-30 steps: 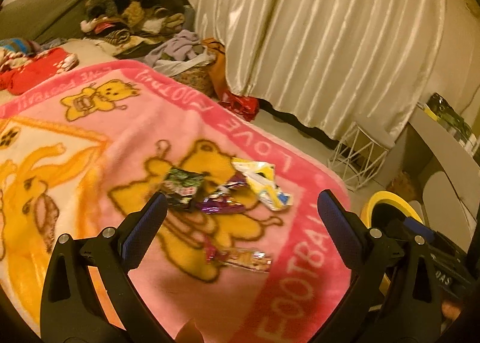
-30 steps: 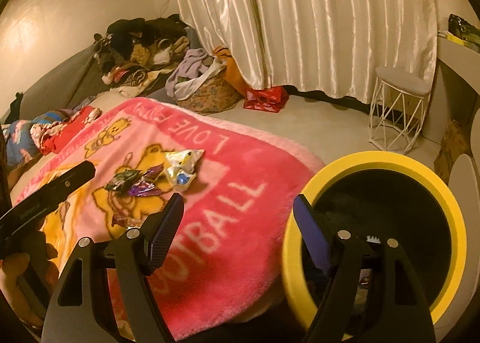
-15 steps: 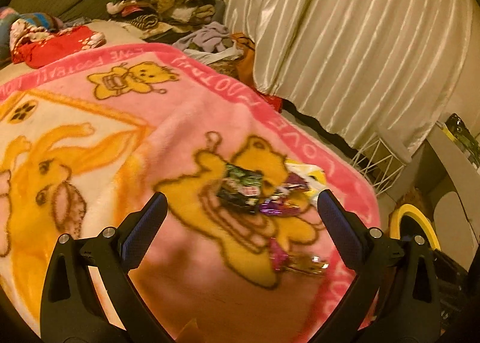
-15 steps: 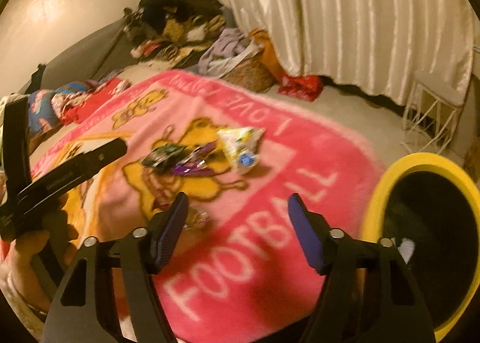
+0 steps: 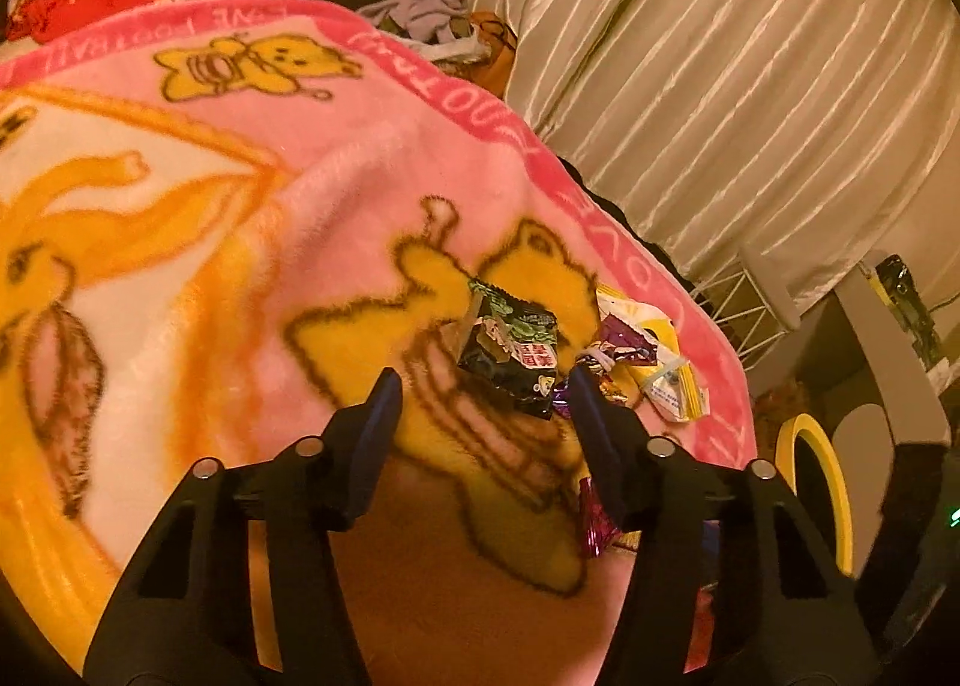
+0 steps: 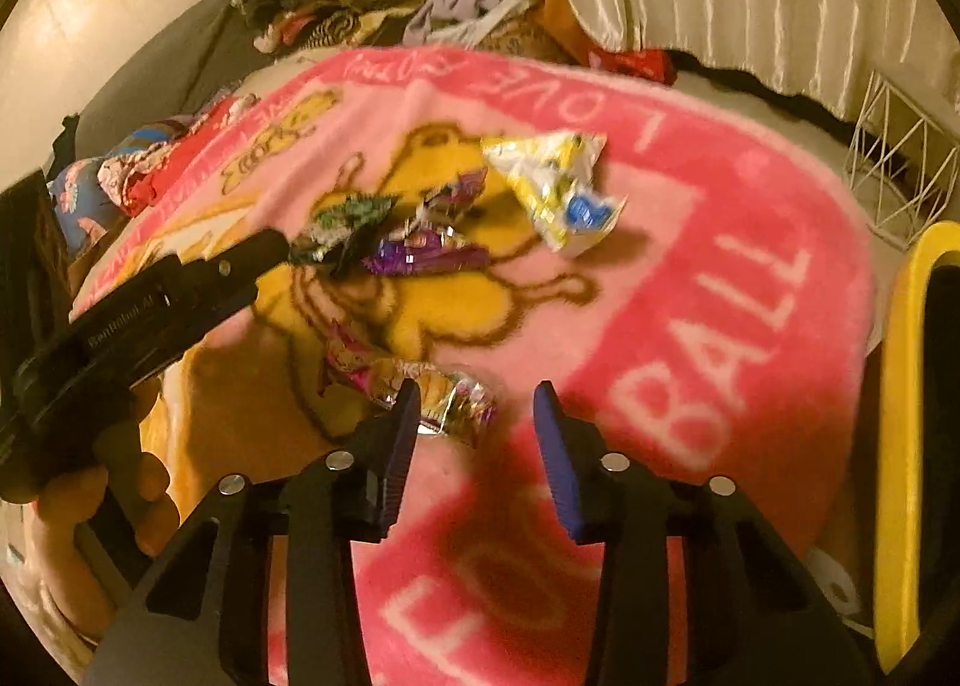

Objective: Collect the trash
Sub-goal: 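Grasp a green candy wrapper with the left tool while the right tool grasps a gold wrapper, then carry both wrappers over the yellow-rimmed bin with both tools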

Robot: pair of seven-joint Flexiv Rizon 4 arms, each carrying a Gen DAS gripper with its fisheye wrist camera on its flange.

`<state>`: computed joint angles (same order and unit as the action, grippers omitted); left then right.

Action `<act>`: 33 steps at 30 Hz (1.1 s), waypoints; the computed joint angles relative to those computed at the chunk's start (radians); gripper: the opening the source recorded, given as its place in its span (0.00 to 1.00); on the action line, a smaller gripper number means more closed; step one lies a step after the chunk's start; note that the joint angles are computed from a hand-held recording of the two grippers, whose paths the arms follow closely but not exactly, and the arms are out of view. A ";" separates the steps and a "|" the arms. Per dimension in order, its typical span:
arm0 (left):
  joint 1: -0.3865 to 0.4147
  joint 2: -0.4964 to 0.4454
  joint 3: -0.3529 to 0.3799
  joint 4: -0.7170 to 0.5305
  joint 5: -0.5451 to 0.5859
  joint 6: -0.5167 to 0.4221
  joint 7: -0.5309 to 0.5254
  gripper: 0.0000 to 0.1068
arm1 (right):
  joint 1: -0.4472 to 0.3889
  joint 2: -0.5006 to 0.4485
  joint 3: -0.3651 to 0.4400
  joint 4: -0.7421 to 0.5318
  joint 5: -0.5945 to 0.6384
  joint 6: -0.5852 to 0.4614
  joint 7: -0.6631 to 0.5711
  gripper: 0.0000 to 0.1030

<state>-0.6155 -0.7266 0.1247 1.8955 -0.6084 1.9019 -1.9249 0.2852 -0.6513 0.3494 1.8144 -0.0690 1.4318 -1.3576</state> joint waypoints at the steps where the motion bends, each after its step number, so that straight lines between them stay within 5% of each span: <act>1: 0.021 -0.001 -0.021 -0.002 0.012 0.004 -0.006 0.44 | -0.005 -0.007 0.010 -0.008 0.003 -0.014 -0.003 0.29; 4: 0.091 -0.008 -0.092 -0.005 0.052 0.018 -0.032 0.44 | -0.015 -0.013 0.027 -0.011 0.011 -0.024 -0.021 0.17; 8: 0.182 -0.025 -0.181 -0.018 0.114 0.042 -0.080 0.37 | -0.051 -0.015 0.074 -0.010 0.037 -0.021 -0.074 0.14; 13: 0.256 -0.040 -0.247 -0.029 0.184 0.058 -0.131 0.15 | -0.082 -0.003 0.112 0.009 0.071 0.002 -0.120 0.10; 17: 0.214 -0.029 -0.201 -0.023 0.181 0.052 -0.133 0.06 | -0.110 0.008 0.142 0.022 0.096 0.021 -0.151 0.09; 24: 0.066 0.007 -0.066 0.005 0.099 0.050 -0.069 0.06 | -0.155 0.033 0.183 0.057 0.118 0.081 -0.193 0.09; 33: -0.086 0.020 0.035 0.011 -0.047 0.053 0.057 0.06 | -0.098 0.092 0.080 0.133 0.044 0.181 -0.136 0.08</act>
